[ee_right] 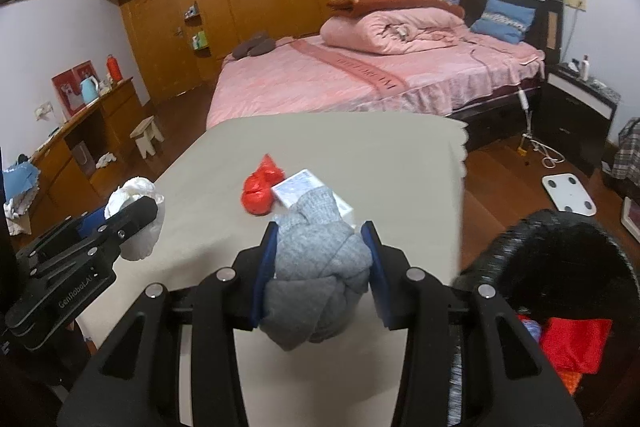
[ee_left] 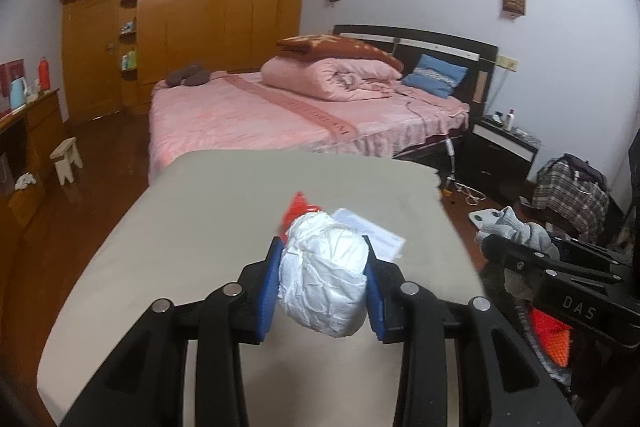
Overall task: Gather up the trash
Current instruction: 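Carry the white bundle and grey sock over the bin and release both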
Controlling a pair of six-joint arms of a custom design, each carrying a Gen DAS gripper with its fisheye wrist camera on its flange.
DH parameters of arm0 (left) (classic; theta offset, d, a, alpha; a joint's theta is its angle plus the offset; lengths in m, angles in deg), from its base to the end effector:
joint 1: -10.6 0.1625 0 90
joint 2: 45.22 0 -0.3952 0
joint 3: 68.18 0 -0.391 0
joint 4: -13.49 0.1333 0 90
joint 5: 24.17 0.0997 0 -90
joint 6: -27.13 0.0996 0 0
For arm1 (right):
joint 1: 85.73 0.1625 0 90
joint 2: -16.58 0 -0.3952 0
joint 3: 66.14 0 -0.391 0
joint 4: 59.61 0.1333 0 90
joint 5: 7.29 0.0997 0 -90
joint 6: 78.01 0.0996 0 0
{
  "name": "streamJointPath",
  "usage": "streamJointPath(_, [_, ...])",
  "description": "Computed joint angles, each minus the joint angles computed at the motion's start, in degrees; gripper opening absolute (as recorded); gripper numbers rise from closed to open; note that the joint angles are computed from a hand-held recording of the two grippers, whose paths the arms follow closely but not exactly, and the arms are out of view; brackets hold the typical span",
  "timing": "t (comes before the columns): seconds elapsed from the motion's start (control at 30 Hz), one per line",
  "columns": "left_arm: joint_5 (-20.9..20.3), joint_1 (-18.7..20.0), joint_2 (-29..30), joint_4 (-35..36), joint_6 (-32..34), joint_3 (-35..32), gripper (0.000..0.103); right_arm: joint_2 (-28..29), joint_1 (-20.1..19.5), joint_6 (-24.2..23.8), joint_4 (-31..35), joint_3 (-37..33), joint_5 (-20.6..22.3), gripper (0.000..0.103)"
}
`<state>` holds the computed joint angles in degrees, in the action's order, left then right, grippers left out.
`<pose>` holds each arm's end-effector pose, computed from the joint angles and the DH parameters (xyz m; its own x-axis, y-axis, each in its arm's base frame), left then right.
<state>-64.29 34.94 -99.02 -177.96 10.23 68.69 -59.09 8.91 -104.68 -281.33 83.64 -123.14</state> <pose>-0.2740 -0.3538 0.0638 -0.7157 0.3530 -0.6027 0.6862 0.5160 -0.5127 0.1166 -0.3256 0.2055 -0.8087 0.0232 0.5877 -0.4547 0.6092 -0.6497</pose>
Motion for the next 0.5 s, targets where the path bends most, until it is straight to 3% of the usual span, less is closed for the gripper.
streamJointPath(0.23, [-2.49, -3.68, 3.78, -0.25, -0.71, -2.85, 0.037, -10.35, -3.66, -1.36, 0.45, 5.43, 1.47, 0.040])
streamJointPath(0.5, [-6.44, -6.63, 8.78, -0.84, -0.11, -6.94, 0.037, -24.20, -10.86, -3.62, 4.65, 10.53, 5.64, 0.040])
